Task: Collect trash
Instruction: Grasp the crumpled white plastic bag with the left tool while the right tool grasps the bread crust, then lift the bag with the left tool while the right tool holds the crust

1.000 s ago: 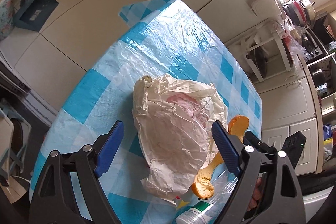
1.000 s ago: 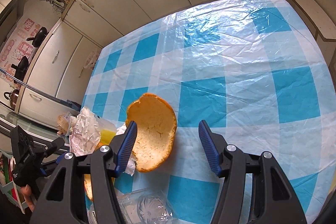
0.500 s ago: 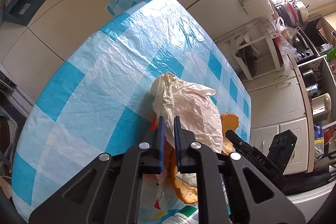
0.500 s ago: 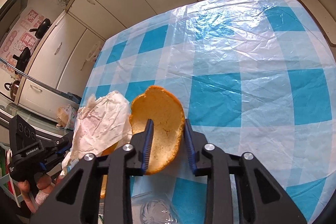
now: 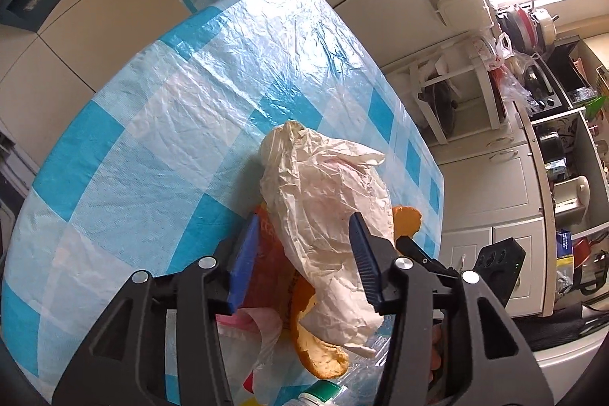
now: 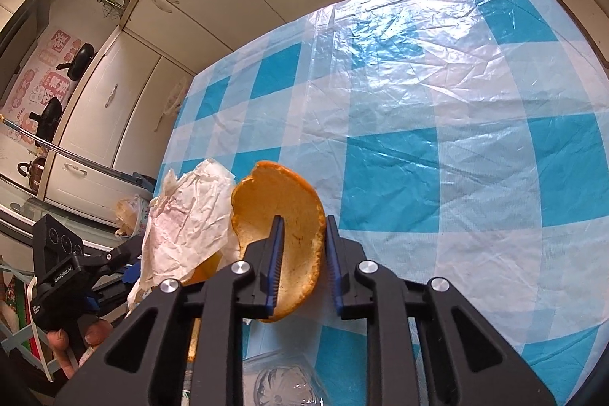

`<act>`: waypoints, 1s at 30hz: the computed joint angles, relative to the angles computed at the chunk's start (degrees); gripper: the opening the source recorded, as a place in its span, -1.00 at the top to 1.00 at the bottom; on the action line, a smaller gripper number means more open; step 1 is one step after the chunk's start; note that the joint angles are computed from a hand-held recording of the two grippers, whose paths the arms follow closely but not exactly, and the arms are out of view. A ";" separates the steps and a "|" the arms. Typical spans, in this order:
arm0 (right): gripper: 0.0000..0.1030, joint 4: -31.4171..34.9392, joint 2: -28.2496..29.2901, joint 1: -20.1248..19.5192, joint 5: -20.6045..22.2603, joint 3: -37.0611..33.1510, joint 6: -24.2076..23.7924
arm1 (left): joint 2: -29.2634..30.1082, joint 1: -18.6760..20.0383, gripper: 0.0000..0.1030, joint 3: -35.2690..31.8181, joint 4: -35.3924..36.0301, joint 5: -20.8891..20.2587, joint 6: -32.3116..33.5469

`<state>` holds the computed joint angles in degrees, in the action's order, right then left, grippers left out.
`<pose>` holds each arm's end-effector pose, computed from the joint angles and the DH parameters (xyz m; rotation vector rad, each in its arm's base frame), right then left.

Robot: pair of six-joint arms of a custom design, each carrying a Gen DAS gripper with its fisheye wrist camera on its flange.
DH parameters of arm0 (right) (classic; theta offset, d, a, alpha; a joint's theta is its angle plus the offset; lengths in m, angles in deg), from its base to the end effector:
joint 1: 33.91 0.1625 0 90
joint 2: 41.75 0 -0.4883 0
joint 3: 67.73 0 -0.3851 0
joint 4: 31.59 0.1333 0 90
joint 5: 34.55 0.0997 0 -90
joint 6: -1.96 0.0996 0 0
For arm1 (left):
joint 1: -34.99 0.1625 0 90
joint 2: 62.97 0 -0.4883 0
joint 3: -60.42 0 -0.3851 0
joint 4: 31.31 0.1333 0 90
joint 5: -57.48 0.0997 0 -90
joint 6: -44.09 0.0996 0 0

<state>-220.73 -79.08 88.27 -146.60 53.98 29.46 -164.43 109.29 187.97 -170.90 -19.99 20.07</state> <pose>0.3719 -0.4110 0.0115 0.0449 -2.8751 0.6016 0.0466 -0.4068 0.4223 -0.2857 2.9843 -0.6981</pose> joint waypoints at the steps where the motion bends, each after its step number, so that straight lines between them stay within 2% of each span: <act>1: 0.55 0.14 0.02 0.01 0.05 -0.06 -0.10 | 0.14 -0.28 0.05 0.06 -0.25 0.14 0.11; 8: 0.55 0.30 0.10 -0.27 0.65 -0.30 -1.28 | 1.68 -1.49 0.07 0.65 -2.07 0.43 0.49; 9: 0.56 0.27 0.10 -0.30 0.66 -0.29 -1.42 | 1.50 -1.68 0.22 0.85 -2.21 0.61 0.81; 10: 0.58 0.34 0.12 -0.37 0.59 -0.39 -1.62 | 1.57 -2.00 0.54 0.90 -2.17 0.70 1.16; 13: 0.68 -0.13 0.25 -0.43 0.50 -0.42 -1.62 | 1.71 -2.80 0.88 0.87 -2.14 0.51 1.82; 21: 0.79 -3.15 -1.10 0.13 -0.77 1.35 -0.90 | -0.74 -5.65 0.88 1.52 -4.06 1.08 3.34; 28: 0.79 -4.12 -2.07 0.42 -2.17 3.07 -0.42 | -3.22 -10.42 0.88 3.00 -2.79 7.24 4.20; 30: 0.79 -4.28 -2.20 0.26 -1.97 3.42 0.12 | -3.86 -10.71 0.88 3.20 -2.07 7.32 4.35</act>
<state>-225.01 -81.29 88.53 -148.57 57.40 29.58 -168.29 98.59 191.18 -172.97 -12.66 24.43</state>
